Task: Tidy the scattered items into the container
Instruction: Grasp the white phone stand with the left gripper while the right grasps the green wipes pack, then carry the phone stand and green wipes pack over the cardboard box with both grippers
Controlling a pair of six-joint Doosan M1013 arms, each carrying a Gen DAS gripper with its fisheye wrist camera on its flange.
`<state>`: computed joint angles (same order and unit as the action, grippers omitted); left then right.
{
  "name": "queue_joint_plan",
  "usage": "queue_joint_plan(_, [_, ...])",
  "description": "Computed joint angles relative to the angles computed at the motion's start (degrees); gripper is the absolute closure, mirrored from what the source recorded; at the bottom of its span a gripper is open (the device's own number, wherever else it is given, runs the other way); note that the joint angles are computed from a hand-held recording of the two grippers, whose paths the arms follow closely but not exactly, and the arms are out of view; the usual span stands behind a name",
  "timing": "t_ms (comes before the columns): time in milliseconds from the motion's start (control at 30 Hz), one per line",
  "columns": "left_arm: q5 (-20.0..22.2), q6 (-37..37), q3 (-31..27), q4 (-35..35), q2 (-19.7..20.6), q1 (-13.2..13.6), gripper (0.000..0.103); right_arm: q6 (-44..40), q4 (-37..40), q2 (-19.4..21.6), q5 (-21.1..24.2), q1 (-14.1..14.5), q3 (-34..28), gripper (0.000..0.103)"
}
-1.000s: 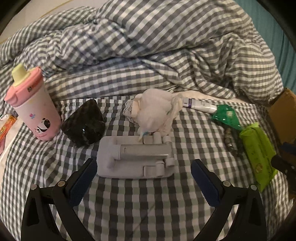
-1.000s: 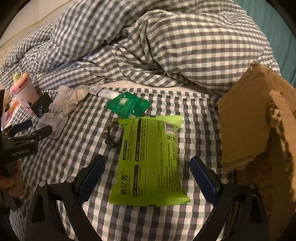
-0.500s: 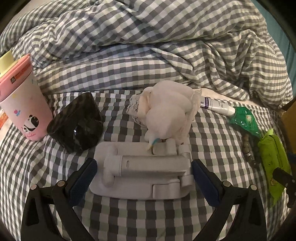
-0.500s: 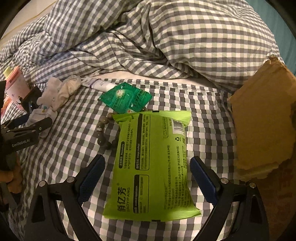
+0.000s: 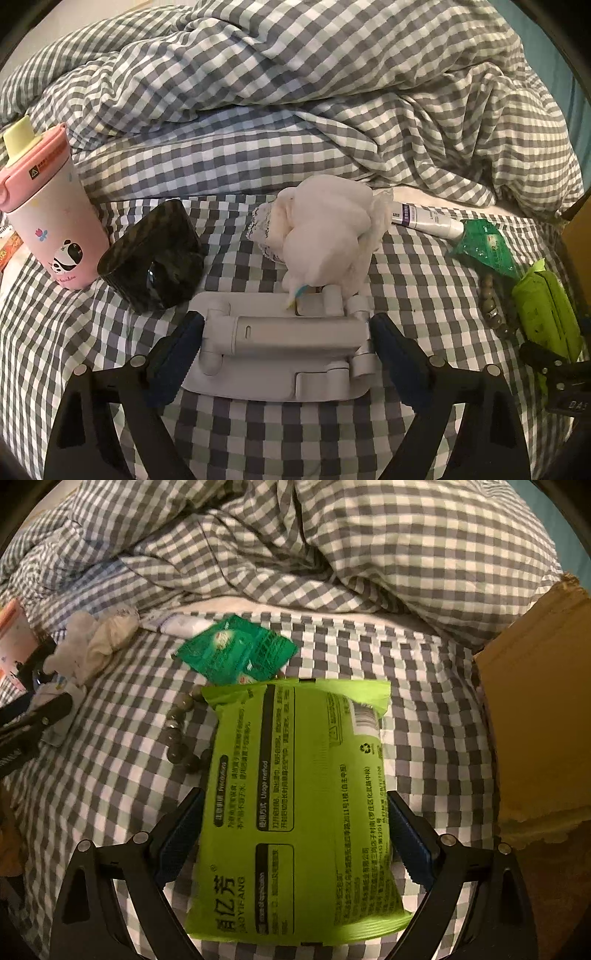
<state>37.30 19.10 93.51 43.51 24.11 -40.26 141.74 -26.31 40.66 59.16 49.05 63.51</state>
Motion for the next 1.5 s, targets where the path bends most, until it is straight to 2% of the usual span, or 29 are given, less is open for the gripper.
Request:
queue_joint_plan(100, [-0.4, -0.9, 0.3, 0.8, -0.2, -0.1, 0.011, 0.5, 0.6, -0.4, -1.4, -0.3, 0.8, 0.01])
queue_joint_plan(167, [-0.4, -1.1, 0.7, 0.9, -0.6, -0.1, 0.011, 0.6, -0.1, -0.5, -1.2, -0.1, 0.9, 0.023])
queue_joint_plan(267, [-0.3, -1.9, 1.2, 1.4, -1.0, -0.2, 0.011, 0.8, -0.3, -0.7, -0.8, -0.1, 0.9, 0.028])
queue_joint_plan(567, [0.5, -4.4, 2.1, 3.6, -2.9, -0.8, 0.011, 1.7, 1.0, -1.9, -2.5, 0.0, 2.3, 0.03])
queue_joint_plan(1000, [4.0, -8.7, 3.6, 7.0, -7.1, -3.3, 0.011, 5.4, -3.0, -6.9, -5.8, 2.8, 6.1, 0.03])
queue_joint_plan(1233, [7.7, -14.0, 5.4, 9.7, -10.8, -5.5, 0.011, 7.9, -6.2, -9.8, -6.7, 4.3, 7.8, 0.03])
queue_joint_plan(1500, [11.4, -17.0, 6.7, 13.0, -14.6, -9.5, 0.011, 12.7, -10.9, -13.8, -7.2, 6.8, 10.9, 0.03])
